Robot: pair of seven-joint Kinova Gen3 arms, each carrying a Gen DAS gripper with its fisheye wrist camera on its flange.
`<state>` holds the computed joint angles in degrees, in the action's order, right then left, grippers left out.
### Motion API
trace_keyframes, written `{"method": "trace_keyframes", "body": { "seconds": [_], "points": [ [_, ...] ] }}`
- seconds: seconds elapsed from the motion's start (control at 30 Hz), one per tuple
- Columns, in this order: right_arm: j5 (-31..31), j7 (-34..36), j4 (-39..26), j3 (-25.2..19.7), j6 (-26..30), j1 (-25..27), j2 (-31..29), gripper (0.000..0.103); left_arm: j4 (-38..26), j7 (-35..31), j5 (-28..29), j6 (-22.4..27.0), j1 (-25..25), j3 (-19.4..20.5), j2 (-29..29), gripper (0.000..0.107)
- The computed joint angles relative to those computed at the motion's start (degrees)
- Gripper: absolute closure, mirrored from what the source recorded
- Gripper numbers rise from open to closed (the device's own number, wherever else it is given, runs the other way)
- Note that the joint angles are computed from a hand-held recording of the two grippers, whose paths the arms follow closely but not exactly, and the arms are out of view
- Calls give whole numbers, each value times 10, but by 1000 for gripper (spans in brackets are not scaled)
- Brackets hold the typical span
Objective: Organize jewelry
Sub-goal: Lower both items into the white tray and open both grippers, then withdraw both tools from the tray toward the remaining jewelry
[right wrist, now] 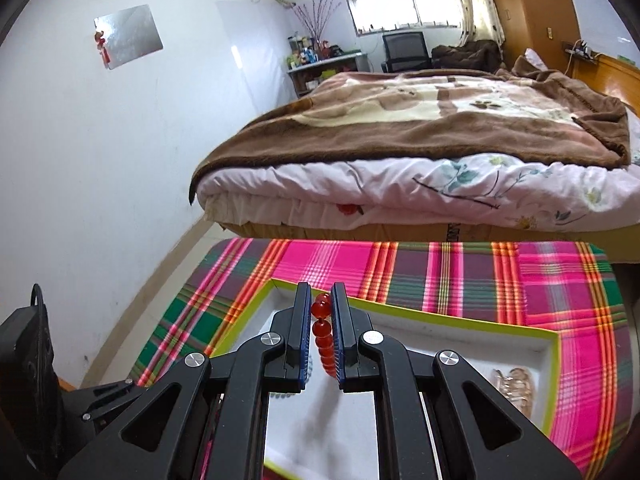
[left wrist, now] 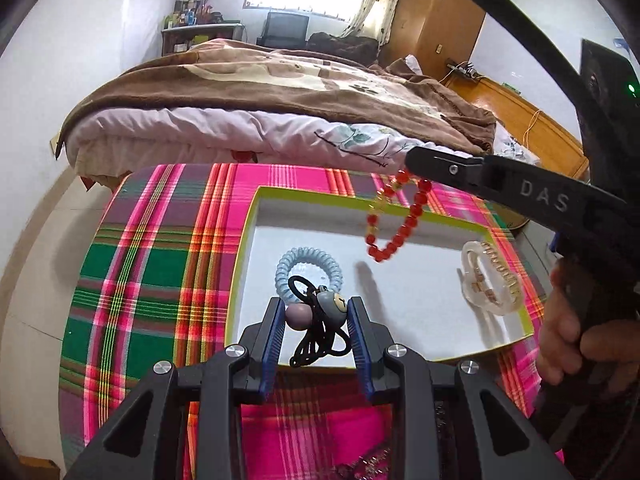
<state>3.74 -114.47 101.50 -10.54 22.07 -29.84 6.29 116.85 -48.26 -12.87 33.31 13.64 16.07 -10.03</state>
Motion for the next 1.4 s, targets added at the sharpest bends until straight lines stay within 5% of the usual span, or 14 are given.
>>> {"method": "trace_keyframes", "body": {
  "seconds": [0.6,0.8,1.4],
  "points": [
    [102,-104,-44,28,133,-29,48,93,-11,-21,15,-4,21,-27,53,75],
    [98,-102,-48,25,139,-28,53,93,-18,-25,11,0,32,-30,60,57],
    [111,-138,-15,16,129,-25,5,85,-29,33,-30,39,50,-14,44,35]
  ]
}}
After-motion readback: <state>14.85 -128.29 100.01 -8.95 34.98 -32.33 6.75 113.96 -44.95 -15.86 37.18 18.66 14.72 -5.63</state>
